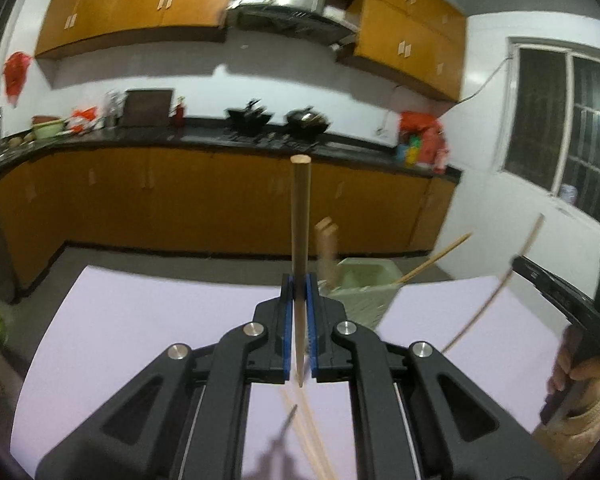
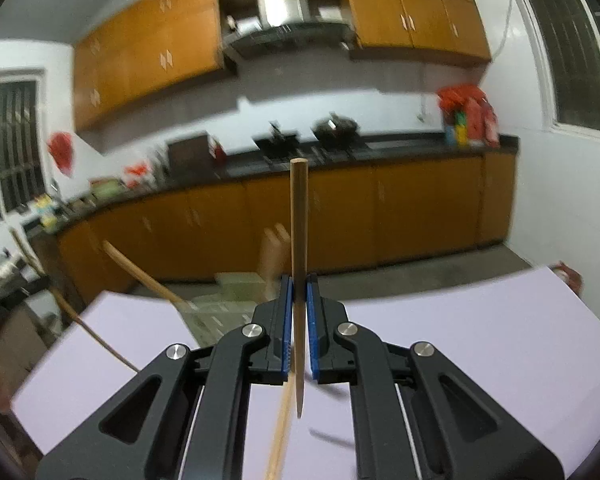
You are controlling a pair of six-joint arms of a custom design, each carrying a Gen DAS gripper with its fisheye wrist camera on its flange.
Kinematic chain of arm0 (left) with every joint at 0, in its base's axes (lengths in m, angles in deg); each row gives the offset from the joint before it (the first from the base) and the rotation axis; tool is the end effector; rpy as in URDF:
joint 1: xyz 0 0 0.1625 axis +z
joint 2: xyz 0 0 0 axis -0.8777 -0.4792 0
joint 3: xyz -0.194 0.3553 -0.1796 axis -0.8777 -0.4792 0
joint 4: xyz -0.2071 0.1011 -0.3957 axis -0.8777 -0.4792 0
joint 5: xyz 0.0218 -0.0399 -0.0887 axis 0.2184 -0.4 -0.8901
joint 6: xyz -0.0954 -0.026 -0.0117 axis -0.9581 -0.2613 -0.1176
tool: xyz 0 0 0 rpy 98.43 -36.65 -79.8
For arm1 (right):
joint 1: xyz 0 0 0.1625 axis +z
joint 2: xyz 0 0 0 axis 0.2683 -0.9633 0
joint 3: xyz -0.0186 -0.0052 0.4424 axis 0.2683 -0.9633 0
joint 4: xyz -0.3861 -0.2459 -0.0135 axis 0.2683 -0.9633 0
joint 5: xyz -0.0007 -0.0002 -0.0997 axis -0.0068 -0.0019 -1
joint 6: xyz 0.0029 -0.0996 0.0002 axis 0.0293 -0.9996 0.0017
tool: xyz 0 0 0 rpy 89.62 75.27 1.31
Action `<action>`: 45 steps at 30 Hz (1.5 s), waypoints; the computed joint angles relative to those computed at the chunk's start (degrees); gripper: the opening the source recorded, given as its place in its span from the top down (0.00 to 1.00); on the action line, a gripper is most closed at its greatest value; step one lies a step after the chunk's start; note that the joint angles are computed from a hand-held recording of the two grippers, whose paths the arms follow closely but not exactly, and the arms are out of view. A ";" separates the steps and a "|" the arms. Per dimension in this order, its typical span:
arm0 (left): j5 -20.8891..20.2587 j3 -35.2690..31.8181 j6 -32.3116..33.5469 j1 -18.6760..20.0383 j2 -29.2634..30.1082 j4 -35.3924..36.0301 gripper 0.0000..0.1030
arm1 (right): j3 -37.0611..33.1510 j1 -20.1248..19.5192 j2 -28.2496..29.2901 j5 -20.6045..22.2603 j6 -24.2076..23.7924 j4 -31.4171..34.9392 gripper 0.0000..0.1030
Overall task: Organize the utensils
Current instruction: 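Lift the chopstick upright with the right tool over the holder while the left tool does likewise, then open the right tool to drop its chopstick into the holder while the left tool opens too, then lower the right tool onto another chopstick and grasp it while the left tool grasps one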
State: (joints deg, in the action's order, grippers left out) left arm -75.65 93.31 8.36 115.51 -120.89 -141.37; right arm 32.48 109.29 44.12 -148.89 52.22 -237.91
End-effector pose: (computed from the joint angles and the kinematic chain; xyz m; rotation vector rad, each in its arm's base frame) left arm -0.1020 -0.4519 0.3631 0.8631 2.3482 -1.2882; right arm 0.3421 -0.3812 0.1101 0.4454 -2.0799 1.5541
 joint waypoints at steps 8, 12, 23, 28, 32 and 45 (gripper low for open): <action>-1.32 -3.70 4.04 -5.36 8.62 -14.89 0.93 | -9.30 1.95 2.71 6.84 -8.15 -5.93 0.93; -1.72 -6.67 5.67 -4.21 14.34 -21.04 0.93 | -12.96 0.02 5.41 9.58 -9.09 -7.99 0.93; -5.08 -9.43 2.27 1.82 19.59 -17.12 0.90 | -13.24 -4.89 7.82 9.46 -1.53 0.15 0.88; -5.36 -8.57 2.28 1.97 18.11 -17.16 0.84 | -12.14 -3.41 7.27 8.45 -3.38 -2.09 0.60; -5.60 -7.58 1.67 1.50 15.81 -16.98 0.84 | -10.16 -1.93 5.21 7.26 -3.05 -3.86 0.60; 5.41 2.64 2.12 4.02 6.22 -14.86 0.69 | 4.01 -8.36 2.10 -3.67 17.56 10.99 0.64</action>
State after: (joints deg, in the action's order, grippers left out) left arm -70.23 95.95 10.48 119.53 -114.67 -156.24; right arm 36.50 100.93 46.22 -152.56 69.77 -226.91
